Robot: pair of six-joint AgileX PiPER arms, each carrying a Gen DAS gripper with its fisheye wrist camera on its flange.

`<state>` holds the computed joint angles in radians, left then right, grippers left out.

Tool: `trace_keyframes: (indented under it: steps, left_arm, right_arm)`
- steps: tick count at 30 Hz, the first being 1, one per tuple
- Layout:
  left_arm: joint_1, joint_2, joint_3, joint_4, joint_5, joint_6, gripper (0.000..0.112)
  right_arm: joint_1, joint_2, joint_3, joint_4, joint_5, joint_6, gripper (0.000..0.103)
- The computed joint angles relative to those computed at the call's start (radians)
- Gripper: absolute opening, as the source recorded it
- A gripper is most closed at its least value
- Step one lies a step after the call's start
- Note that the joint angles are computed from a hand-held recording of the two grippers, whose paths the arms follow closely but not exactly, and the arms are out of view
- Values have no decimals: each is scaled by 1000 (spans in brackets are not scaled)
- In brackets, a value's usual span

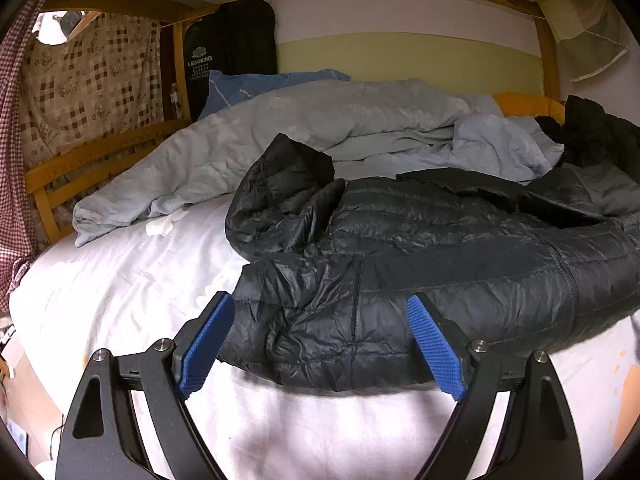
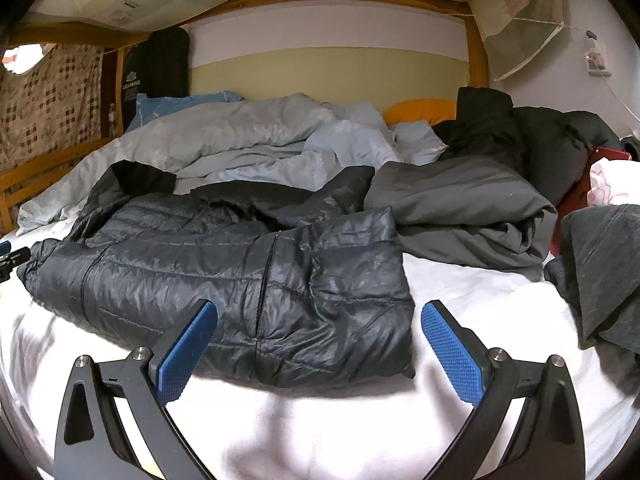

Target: Fold large clothes

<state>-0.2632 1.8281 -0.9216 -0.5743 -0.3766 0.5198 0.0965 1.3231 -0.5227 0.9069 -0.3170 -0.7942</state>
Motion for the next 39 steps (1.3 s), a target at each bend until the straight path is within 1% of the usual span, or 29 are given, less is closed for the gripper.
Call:
trace_keyframes:
  steps: [5, 8, 11, 12, 14, 15, 16, 17, 18, 19, 20, 21, 23, 25, 26, 27, 28, 30, 32, 33, 34, 35, 36, 37, 38, 39]
  left_arm:
    - [-2, 8, 1, -10, -2, 12, 87]
    - [7, 10, 6, 20, -1, -27, 87]
    - [3, 25, 2, 3, -9, -18, 87]
    - [-10, 30, -1, -40, -21, 23, 87]
    - [-62, 37, -8, -210, -78, 189, 87]
    - [-88, 30, -2, -256, -110, 236, 87]
    - [-115, 8, 17, -263, -132, 244, 88]
    - [-136, -20, 43, -230, -148, 211, 89]
    - [-149, -46, 74, -157, -169, 145, 95]
    - [-168, -70, 99, -122, -192, 114, 100]
    - [-189, -88, 115, -115, -214, 106, 100]
    - [-206, -102, 120, -114, -218, 107, 101]
    - [-220, -117, 106, -97, -180, 114, 101]
    - [-242, -113, 95, -127, -190, 164, 102]
    - [-251, -110, 99, -110, -210, 163, 102]
    - [-249, -112, 109, -62, -224, 124, 102]
    - [-248, -118, 125, -24, -251, 73, 102]
    - [-253, -145, 169, 11, -342, -48, 102]
    - [-236, -194, 222, 109, -412, -204, 102]
    - [-235, -212, 231, 121, -434, -229, 103]
    - [-246, -226, 232, 96, -458, -216, 103]
    - [-254, -239, 225, 73, -462, -192, 103]
    - [-252, -252, 212, 77, -436, -177, 103]
    - [-240, -270, 195, 108, -381, -185, 103]
    - [-229, -291, 181, 132, -322, -203, 103]
    - [-232, -304, 171, 122, -289, -203, 103]
  right_arm:
    - [25, 23, -3, 41, -17, -40, 103]
    - [32, 39, -8, 39, -16, -26, 103]
    - [53, 44, -22, 114, -23, -93, 103]
    - [66, 41, -20, 130, -44, -106, 103]
    - [80, 37, -22, 167, -71, -137, 103]
    - [80, 39, -28, 186, -78, -153, 103]
    - [79, 39, -33, 198, -78, -160, 103]
    - [74, 39, -40, 207, -74, -160, 103]
    - [63, 39, -47, 201, -57, -144, 103]
    - [56, 38, -51, 197, -43, -137, 103]
    - [59, 38, -58, 226, -44, -163, 103]
    - [78, 42, -65, 295, -76, -226, 103]
    - [104, 43, -71, 361, -131, -293, 103]
    - [96, 30, -67, 348, -122, -293, 103]
    - [93, 23, -62, 345, -122, -290, 103]
    - [91, 18, -54, 329, -124, -280, 103]
    - [91, 15, -48, 316, -129, -272, 103]
    - [88, 7, -37, 296, -140, -268, 103]
    - [84, -8, -24, 274, -140, -244, 103]
    - [83, -17, -17, 266, -138, -231, 103]
    - [75, -24, -13, 253, -131, -215, 103]
    - [69, -30, -8, 232, -127, -191, 103]
    - [63, -33, -1, 187, -116, -152, 103]
    - [53, -34, -1, 157, -91, -137, 103]
    - [51, -26, -10, 163, -62, -162, 103]
    - [67, -5, -22, 208, -57, -228, 103]
